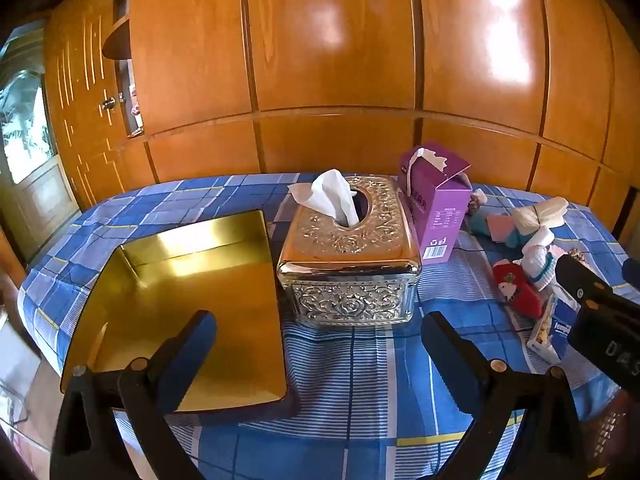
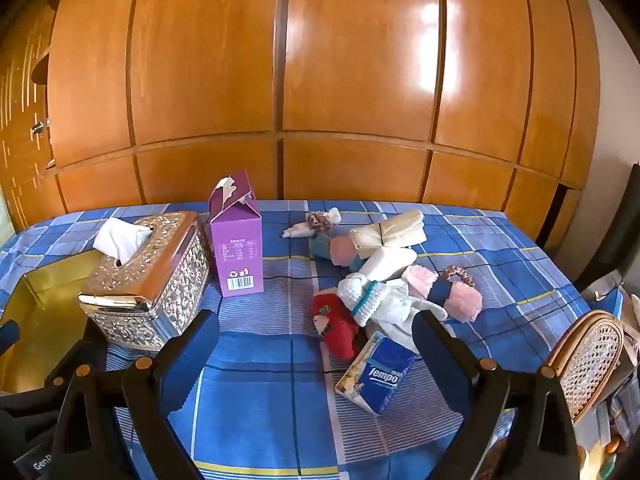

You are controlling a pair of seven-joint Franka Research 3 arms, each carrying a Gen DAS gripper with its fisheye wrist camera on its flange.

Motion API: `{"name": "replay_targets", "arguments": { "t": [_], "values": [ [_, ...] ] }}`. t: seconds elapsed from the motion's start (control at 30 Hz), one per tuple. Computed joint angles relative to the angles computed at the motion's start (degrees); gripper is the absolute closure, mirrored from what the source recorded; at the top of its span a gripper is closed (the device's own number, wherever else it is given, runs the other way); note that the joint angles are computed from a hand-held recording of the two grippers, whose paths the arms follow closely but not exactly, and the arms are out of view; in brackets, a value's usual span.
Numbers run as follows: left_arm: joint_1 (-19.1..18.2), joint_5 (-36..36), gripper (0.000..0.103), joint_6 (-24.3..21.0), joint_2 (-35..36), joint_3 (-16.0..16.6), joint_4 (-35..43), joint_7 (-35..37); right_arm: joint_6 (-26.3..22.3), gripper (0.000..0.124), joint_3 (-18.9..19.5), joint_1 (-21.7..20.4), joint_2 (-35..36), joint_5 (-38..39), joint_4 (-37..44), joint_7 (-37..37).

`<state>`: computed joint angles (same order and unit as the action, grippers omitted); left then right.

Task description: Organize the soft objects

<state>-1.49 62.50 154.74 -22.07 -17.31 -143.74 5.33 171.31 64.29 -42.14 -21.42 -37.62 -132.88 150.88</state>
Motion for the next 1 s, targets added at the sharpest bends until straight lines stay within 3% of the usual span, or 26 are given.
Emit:
{"name": "replay_targets", "arguments": {
  "t": [0.57,1.0],
  "values": [
    [0.3,0.7,0.000,0.3,-0.6,-0.3,-0.2,-1.5,-1.8,0.025,-5.1,5.0,2.4,-11.4,0.9,9.2],
    [0.3,0.7,0.000,0.5,-1.4,-0.3,-0.9,-1.5,-4.6,0.025,-12.8,13.7,5.4,-19.3,1.5,14.6]
  ]
}}
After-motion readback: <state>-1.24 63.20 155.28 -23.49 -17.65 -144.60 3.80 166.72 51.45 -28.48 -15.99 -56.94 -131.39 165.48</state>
